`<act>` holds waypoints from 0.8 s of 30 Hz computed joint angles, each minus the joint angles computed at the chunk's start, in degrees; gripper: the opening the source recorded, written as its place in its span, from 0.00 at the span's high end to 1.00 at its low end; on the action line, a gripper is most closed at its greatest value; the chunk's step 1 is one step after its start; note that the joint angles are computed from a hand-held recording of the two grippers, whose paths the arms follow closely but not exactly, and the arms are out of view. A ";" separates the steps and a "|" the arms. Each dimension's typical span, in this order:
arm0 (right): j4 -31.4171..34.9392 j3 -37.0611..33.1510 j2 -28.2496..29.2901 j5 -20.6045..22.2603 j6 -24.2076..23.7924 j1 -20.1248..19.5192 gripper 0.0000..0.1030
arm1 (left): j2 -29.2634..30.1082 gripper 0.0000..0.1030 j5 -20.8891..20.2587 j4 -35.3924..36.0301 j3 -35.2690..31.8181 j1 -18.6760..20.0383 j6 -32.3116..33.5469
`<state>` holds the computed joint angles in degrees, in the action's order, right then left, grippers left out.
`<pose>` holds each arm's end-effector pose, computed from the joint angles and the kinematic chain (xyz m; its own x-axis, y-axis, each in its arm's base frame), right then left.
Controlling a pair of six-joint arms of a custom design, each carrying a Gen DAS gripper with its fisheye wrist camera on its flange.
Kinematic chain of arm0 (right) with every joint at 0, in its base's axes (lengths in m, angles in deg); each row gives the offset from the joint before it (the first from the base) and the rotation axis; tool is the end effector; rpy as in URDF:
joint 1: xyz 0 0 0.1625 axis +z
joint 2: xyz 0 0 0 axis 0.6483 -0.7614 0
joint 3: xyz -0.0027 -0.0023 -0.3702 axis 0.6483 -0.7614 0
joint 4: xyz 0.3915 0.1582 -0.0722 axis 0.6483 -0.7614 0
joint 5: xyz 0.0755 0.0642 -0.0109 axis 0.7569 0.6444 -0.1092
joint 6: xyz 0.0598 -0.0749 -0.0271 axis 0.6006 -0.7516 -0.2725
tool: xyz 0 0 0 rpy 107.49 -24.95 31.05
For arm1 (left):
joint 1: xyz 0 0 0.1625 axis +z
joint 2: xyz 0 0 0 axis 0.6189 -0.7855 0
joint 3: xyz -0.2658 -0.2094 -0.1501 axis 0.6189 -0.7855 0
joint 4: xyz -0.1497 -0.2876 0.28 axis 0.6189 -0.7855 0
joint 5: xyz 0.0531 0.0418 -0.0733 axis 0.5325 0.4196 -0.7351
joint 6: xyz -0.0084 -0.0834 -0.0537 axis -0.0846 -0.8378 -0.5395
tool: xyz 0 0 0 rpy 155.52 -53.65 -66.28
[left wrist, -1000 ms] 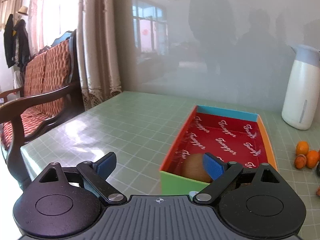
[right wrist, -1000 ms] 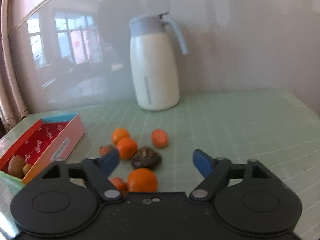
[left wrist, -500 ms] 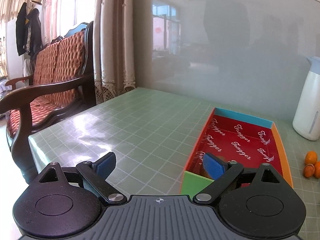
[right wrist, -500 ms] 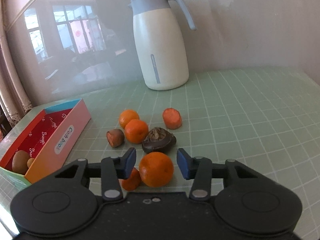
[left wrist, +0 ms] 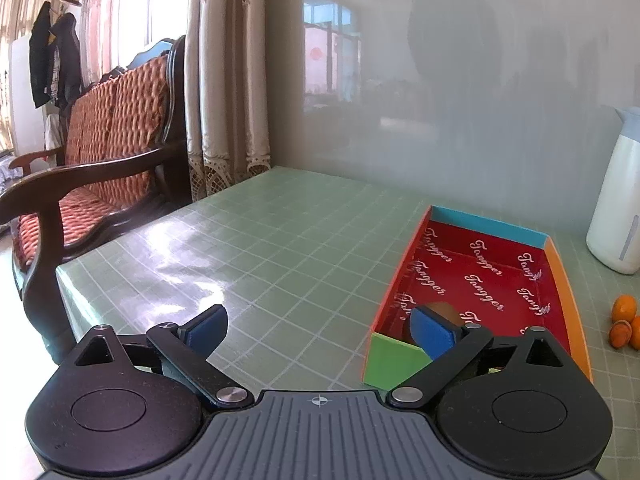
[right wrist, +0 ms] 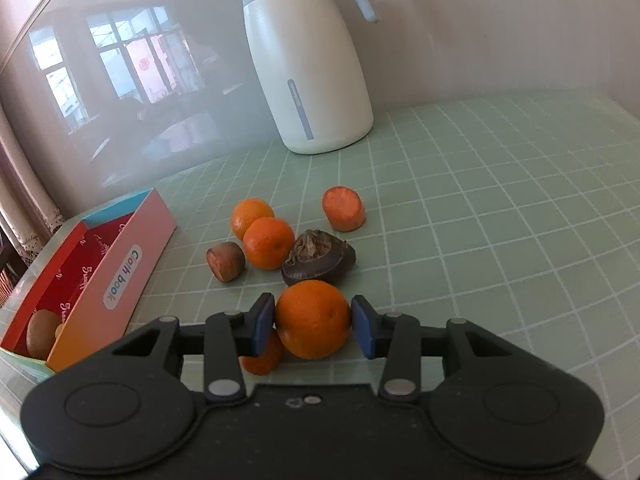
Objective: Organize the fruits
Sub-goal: 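Grasp the large tangerine with the right gripper, then carry the tangerine into the red box and open the right gripper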
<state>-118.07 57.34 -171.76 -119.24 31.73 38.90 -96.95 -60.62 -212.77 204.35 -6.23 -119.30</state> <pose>0.0315 -0.4287 0.2294 -0.8701 0.1155 0.4791 -0.3129 0.6216 -0.7181 -0.1902 -0.3923 0.0929 -0.6508 -0.3659 -0.6653 0.4919 0.4642 -0.7366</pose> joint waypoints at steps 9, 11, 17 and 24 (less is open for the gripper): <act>-1.28 0.13 0.34 -0.17 0.14 0.08 0.61 | 0.63 0.03 -2.09 -6.03 0.34 0.46 4.70; -3.12 0.04 0.95 -0.93 -0.66 0.48 0.61 | 0.39 0.03 -2.33 -6.20 0.48 0.51 4.70; -5.58 0.44 0.79 -0.42 -1.06 0.60 0.61 | -0.72 0.02 -2.23 -4.03 0.71 0.61 3.01; -8.53 0.80 0.75 0.20 -2.46 1.23 0.61 | -2.27 0.01 -2.03 -0.28 0.81 0.59 -0.29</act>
<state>-126.60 58.14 -171.01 -119.04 29.26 40.13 -99.22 -62.64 -213.05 205.16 -5.64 -119.60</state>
